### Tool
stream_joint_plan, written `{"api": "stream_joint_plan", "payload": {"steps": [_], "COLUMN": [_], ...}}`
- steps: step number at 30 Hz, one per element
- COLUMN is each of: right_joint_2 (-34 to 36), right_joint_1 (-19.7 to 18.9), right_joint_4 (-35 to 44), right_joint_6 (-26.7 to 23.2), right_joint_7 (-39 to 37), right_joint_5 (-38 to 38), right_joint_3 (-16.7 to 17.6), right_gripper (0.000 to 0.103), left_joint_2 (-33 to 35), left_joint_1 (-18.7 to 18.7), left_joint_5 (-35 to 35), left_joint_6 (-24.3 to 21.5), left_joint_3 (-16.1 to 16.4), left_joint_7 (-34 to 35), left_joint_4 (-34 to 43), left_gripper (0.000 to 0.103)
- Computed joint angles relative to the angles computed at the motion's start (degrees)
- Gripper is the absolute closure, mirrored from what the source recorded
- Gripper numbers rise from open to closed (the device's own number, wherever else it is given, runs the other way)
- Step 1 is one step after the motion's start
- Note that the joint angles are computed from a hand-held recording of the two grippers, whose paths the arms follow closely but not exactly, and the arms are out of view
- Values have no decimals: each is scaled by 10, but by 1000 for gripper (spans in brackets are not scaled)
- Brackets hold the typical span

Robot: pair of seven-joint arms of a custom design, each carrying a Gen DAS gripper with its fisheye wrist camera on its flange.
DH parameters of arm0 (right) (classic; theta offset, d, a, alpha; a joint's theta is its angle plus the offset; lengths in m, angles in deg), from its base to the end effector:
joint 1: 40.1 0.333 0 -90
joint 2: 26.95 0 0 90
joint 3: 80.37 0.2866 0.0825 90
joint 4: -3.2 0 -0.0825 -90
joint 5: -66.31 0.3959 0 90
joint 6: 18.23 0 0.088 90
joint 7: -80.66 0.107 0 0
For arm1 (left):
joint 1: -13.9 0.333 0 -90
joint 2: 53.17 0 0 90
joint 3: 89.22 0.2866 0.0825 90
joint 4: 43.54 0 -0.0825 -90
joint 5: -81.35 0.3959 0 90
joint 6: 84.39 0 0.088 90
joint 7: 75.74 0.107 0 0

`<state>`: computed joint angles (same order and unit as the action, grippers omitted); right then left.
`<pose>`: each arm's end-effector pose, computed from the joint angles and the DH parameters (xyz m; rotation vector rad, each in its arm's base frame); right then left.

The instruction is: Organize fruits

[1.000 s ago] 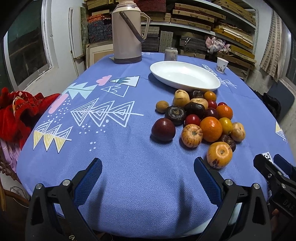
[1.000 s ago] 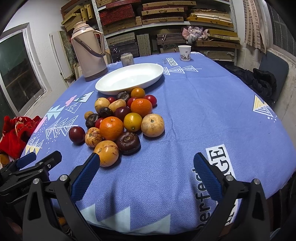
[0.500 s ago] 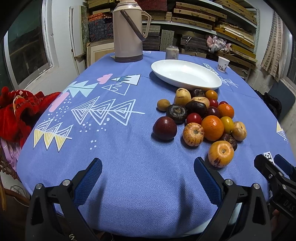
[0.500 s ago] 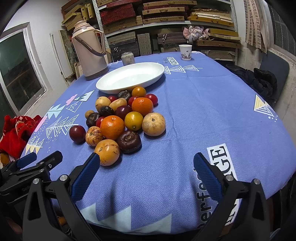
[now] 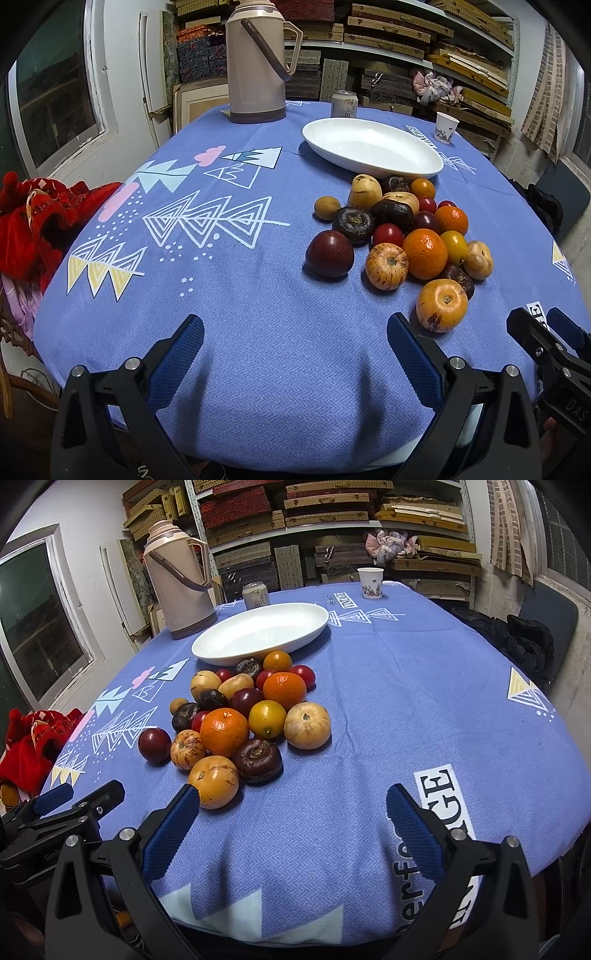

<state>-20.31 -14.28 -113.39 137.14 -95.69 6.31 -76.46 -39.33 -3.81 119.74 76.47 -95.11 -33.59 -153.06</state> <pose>0.5177 0.3300 0.4020 -1.4592 1.9066 -0.6296 0.5888 -0.2858 0.4043 -1.6851 1.9183 -0.7453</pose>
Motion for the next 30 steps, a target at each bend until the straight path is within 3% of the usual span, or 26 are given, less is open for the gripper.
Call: {"api": "stream_joint_plan", "payload": {"steps": [20,26,30], "right_joint_2": [2,-3,4], "right_joint_1": [3,-5,-16], "right_joint_4": [-1,-12,-17], "right_joint_6": [2,3,21], "right_joint_7": [5,29,38], "right_joint_5": [-8,-25,-17], "right_joint_3": [-3,-6,-10], "right_gripper": [4,4,4], "left_joint_2": [2,29,74], "left_joint_1": [-1,5,41], "left_joint_5": [8,4,-100], "left_joint_6": [7,67,41], "left_joint_3": [2,17,-26], "left_joint_7": [8,47,182], "left_joint_4": [0,15,61], "left_gripper": [3,4,4]}}
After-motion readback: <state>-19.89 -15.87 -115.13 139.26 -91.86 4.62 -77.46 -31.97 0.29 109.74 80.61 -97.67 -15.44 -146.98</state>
